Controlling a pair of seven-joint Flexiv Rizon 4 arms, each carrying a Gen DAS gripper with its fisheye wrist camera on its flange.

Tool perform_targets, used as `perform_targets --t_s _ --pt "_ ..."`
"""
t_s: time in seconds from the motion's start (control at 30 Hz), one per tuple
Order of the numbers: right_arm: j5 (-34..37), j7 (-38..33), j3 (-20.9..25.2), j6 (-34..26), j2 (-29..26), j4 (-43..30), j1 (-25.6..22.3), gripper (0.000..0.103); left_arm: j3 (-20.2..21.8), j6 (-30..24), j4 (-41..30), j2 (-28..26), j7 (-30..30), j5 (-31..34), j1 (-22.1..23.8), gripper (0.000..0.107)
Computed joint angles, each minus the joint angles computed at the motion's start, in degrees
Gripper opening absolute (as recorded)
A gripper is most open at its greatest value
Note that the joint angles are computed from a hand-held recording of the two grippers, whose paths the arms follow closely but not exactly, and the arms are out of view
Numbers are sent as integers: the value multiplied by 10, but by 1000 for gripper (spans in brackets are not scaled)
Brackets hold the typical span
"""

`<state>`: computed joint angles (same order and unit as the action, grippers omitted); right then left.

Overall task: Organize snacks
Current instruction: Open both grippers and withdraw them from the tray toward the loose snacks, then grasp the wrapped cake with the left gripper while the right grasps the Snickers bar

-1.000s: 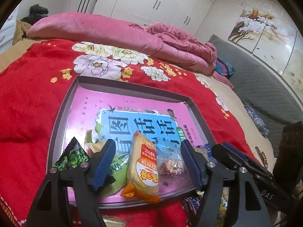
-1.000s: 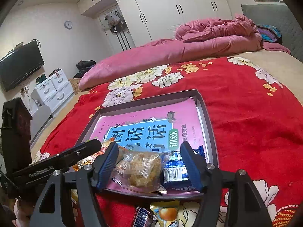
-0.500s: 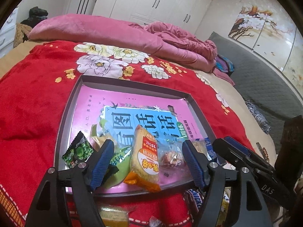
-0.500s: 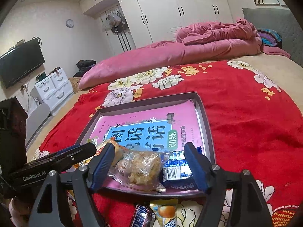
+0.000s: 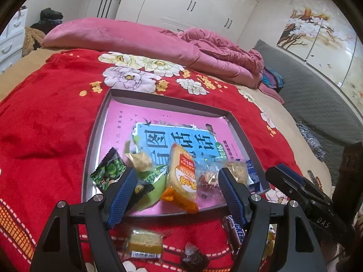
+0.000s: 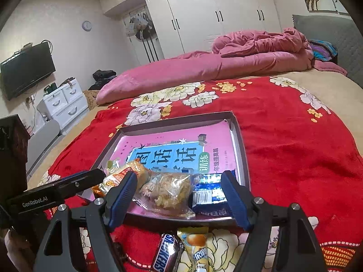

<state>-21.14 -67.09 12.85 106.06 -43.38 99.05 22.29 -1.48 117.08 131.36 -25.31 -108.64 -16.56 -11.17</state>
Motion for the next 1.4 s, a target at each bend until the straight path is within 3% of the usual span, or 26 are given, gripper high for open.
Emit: perform_targets --t_s 0.77,1.03,1.23,1.3,1.4 --pt "35 -21 -45 12 44 59 51 76 34 -1 48 31 16 -76 -59 76" --pt "43 -34 -55 2 58 79 69 76 78 -17 51 35 97 -178 -151 76" --pt "41 -36 -37 -9 65 92 58 76 83 -34 61 43 144 -246 -184 76" --pt "40 -33 -26 -15 67 97 50 76 73 -40 70 50 140 -241 -172 76" --pt "32 -24 13 -33 66 101 16 76 79 -55 76 56 150 -257 -185 76"
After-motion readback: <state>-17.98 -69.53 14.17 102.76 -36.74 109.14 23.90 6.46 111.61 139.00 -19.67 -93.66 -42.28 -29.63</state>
